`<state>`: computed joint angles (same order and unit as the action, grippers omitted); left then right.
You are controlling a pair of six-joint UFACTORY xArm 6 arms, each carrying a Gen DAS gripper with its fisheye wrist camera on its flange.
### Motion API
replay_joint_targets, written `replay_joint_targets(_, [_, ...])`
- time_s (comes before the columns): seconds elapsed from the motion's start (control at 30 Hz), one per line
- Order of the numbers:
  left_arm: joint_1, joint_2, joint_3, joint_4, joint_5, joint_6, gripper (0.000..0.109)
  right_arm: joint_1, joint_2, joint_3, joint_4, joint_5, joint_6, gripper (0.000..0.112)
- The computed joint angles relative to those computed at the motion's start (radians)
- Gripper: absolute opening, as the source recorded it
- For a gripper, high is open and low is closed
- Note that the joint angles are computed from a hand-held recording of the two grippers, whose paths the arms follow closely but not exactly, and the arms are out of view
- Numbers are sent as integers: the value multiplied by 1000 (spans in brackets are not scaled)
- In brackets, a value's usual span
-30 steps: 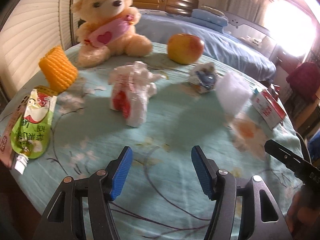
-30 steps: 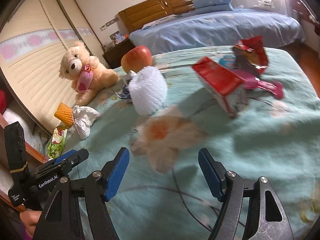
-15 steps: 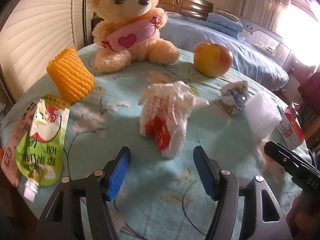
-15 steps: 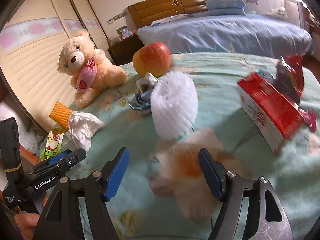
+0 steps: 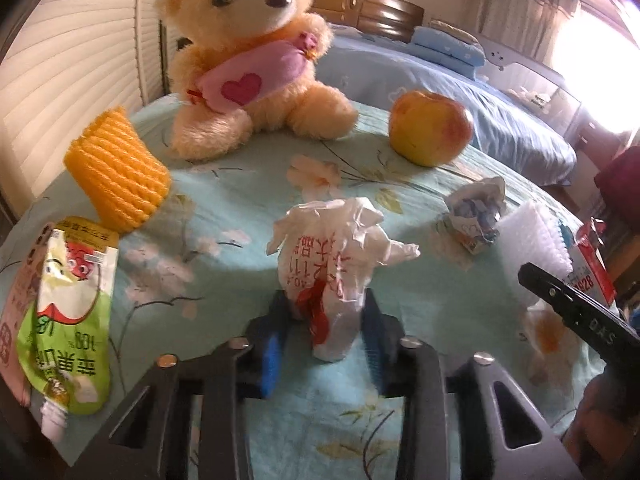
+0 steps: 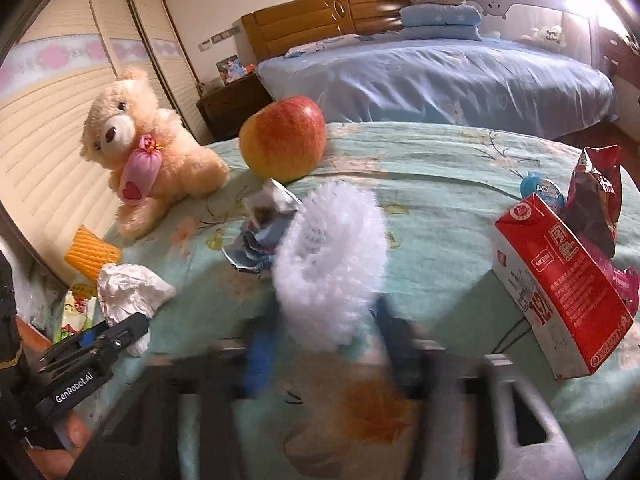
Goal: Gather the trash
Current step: 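Grasp the crumpled white paper bag with the left tool while the right tool grasps the white foam net, then carry the white paper bag and white foam net over the trash bin with both tools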
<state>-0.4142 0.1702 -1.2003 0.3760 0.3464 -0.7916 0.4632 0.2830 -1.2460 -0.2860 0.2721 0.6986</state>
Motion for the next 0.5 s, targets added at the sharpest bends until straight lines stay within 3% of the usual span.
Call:
replay_joint_targets(0.17, [-20, -16, 25, -47, -31, 50, 24, -4, -48, 57, -57, -24, 39, 22])
replay_joint_targets(0.5, [-116, -51, 48, -170, -51, 195, 24, -15, -242, 286, -2, -73, 20, 22])
